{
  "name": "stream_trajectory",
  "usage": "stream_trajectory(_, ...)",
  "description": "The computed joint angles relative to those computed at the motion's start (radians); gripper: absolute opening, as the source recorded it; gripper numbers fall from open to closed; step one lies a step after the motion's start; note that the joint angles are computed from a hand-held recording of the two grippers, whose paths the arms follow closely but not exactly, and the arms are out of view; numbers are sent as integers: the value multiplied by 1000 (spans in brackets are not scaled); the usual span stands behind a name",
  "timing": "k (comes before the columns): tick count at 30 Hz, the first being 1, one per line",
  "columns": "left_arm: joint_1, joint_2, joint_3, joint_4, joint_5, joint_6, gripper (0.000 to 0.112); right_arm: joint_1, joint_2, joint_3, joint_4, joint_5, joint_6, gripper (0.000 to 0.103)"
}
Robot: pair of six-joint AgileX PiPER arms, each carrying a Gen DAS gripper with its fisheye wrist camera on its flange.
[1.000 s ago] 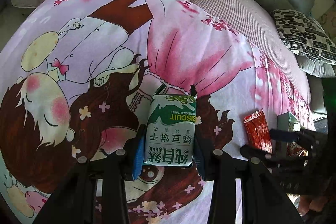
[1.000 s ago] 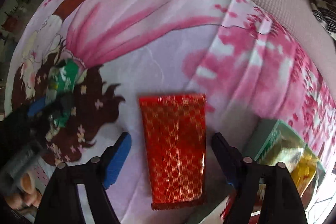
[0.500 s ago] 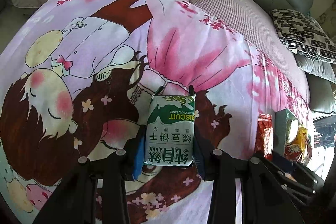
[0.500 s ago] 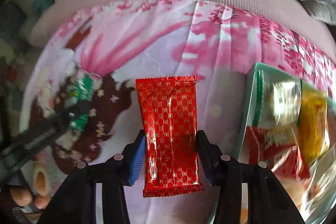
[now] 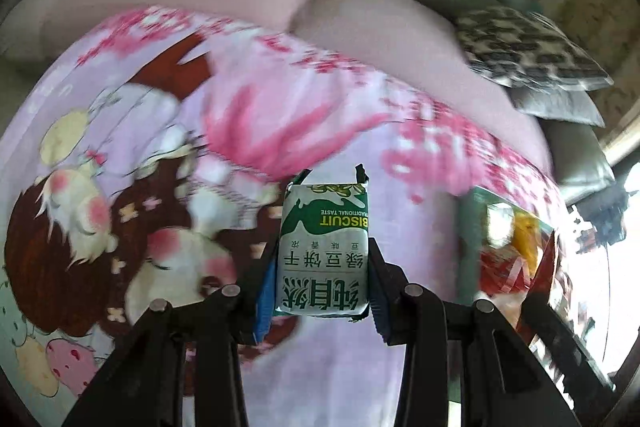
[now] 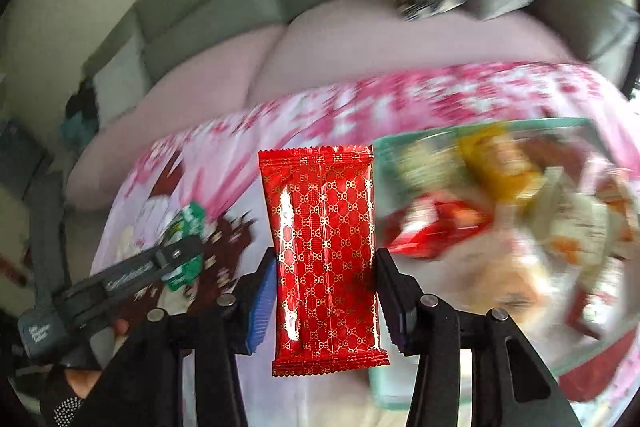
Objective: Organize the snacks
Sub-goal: 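Carry the biscuit bag with the left tool while the right tool carries the red bag into the tray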
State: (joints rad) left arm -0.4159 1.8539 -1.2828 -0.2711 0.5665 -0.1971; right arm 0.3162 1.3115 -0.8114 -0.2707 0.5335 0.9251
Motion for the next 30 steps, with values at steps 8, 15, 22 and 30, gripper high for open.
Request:
stream_trajectory(8,-165,-3,-48,-228,39,265,41,-173,-247,127,-62,159,34,50)
stream_trajectory(15,-288,53,-122,-212,63,258,41,-332,-315,206,57,160,-132,50)
stream_trajectory(22,-337,108,-162,-138,75,192,42,-420,-239,251,168,32,-275,50)
stream_trajectory(30,-312,7,-55,-104,4,136,66,-384,-252,255,137,29,-253,61)
